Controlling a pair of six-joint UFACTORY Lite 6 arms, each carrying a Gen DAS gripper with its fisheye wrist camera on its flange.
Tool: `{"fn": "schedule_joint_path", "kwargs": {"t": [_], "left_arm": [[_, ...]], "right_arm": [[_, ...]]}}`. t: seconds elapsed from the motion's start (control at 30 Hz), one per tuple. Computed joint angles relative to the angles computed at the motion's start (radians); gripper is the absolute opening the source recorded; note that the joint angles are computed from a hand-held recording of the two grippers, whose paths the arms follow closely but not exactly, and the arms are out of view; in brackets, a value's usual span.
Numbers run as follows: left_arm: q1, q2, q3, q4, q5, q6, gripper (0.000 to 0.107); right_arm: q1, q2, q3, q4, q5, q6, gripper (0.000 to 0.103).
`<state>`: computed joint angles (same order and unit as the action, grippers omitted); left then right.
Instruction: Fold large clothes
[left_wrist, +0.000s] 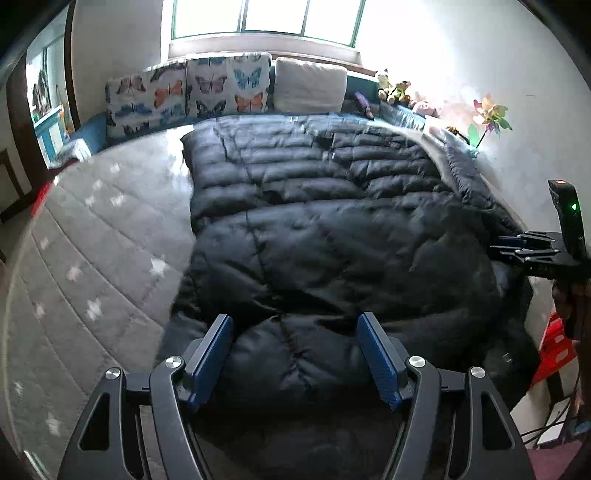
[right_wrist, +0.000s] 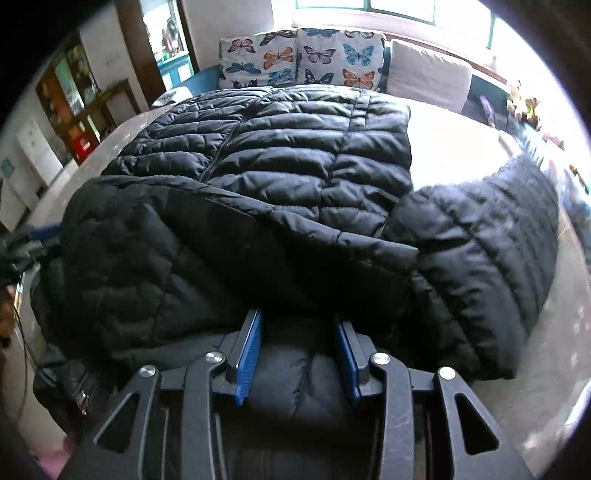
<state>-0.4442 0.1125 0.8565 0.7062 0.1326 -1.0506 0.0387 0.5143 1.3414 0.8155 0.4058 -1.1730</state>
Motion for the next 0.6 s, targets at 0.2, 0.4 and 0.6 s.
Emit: {"fn": "schedule_joint_path", "kwargs": {"t": [0.2,0.4,0.6], "left_arm": [[-0.06,0.006,0.168,-0.188,0.083,0.207,0.073],[-0.136,0.285,0.46,-0.438,0.105,0.464,0.073],[-0.186,0.531,0.699,-0.523,0.199,0.544,0.073]], "right_arm": [[0.012,-0.039,0.039,0.07,0.066,-0.061,0.043],[0.056,0.127,0.162,-0.031,0.032,0.039,0.043],[-0.07,0.158,0.235,0.126,0.249,-0.096,0.043]]}}
